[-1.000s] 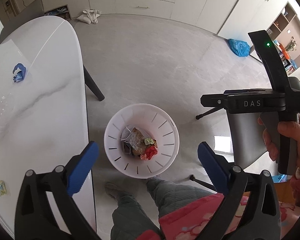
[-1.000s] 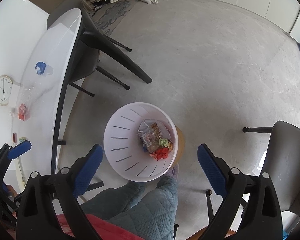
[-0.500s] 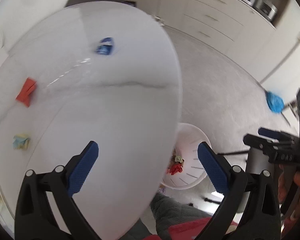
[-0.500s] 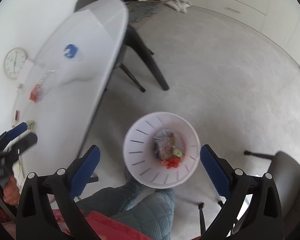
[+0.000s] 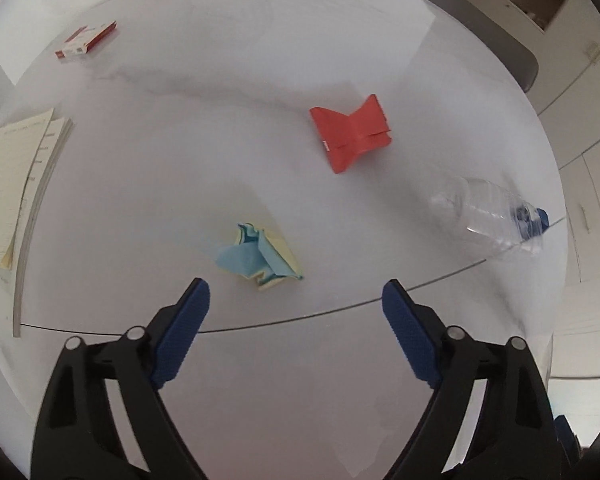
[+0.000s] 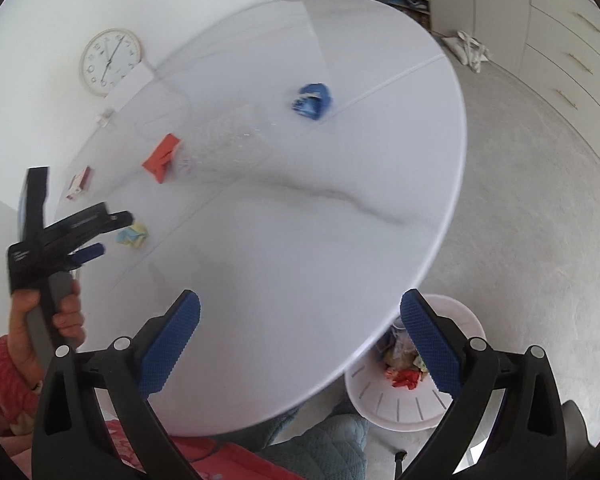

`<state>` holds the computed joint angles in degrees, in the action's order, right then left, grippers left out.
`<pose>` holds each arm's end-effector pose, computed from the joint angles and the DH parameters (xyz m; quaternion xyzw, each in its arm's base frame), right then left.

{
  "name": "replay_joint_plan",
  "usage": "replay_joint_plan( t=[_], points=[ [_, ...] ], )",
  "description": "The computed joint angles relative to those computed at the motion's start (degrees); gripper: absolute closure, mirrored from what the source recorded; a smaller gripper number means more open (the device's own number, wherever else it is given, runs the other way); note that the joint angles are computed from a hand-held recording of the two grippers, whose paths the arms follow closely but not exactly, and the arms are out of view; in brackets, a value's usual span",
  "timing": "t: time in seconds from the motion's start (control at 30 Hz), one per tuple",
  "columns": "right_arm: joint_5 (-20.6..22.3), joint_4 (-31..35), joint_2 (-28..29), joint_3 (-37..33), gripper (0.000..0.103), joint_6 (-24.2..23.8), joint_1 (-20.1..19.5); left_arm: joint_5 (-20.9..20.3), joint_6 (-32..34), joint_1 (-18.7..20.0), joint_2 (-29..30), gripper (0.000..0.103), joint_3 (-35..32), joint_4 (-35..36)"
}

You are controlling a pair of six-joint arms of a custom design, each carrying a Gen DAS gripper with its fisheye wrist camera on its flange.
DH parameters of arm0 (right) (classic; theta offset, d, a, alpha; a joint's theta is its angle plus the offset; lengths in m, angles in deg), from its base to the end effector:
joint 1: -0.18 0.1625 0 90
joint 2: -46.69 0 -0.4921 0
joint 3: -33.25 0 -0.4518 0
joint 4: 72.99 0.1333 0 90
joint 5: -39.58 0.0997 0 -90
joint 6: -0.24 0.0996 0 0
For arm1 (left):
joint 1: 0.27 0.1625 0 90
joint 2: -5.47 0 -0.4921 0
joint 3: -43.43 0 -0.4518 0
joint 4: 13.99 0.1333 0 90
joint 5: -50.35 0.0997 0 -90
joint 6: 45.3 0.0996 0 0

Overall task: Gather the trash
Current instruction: 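Grasp the blue-yellow origami with the left gripper, then grasp the red origami with the right gripper while the left holds the blue-yellow origami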

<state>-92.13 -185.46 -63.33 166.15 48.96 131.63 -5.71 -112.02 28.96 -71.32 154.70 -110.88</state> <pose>0.2799 -0.2157 0.3741 -0.0580 -0.9327 0.2497 0.2537 -0.3746 -0.4261 0.2664 0.0213 0.9312 -0.1533 0.3299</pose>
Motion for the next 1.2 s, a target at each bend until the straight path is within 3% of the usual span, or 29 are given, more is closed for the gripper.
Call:
replay_joint_plan(
  t=[0.27,0.4,0.53,0.93,1.0,1.2],
  points=[
    [0.7,-3.0,6.1,-2.4,0.003,-1.8,0.9,0.3,-0.8,2.6,2.0,0.047,-0.1,-1.9],
    [0.7,-4.0,8.9,-3.4,0.003,-2.5,1.2,-0.9,1.8,4.2,1.3,0.07,0.5,-4.4],
    [1.5,-4.8,10.9,-4.3,0.003,-4.4,0.7,-1.3,3.9,4.4,0.7,0.078,1.5,-6.6],
    [4.6,-12.0,20.7,-9.3,0.003,-13.9,-2.1,-2.2,9.4,4.8,-1.2,0.082,2.8,-9.0],
    [5.1,-13.9,22.9,-10.8,0.003,-16.6,-3.0,-1.9,12.5,6.0,-1.5,0.082,2.1,-10.3],
    [8.6,-20.4,32.2,-17.2,0.003,-23.3,-6.6,0.3,14.8,4.4,-4.9,0.082,2.2,-8.4]
  ],
)
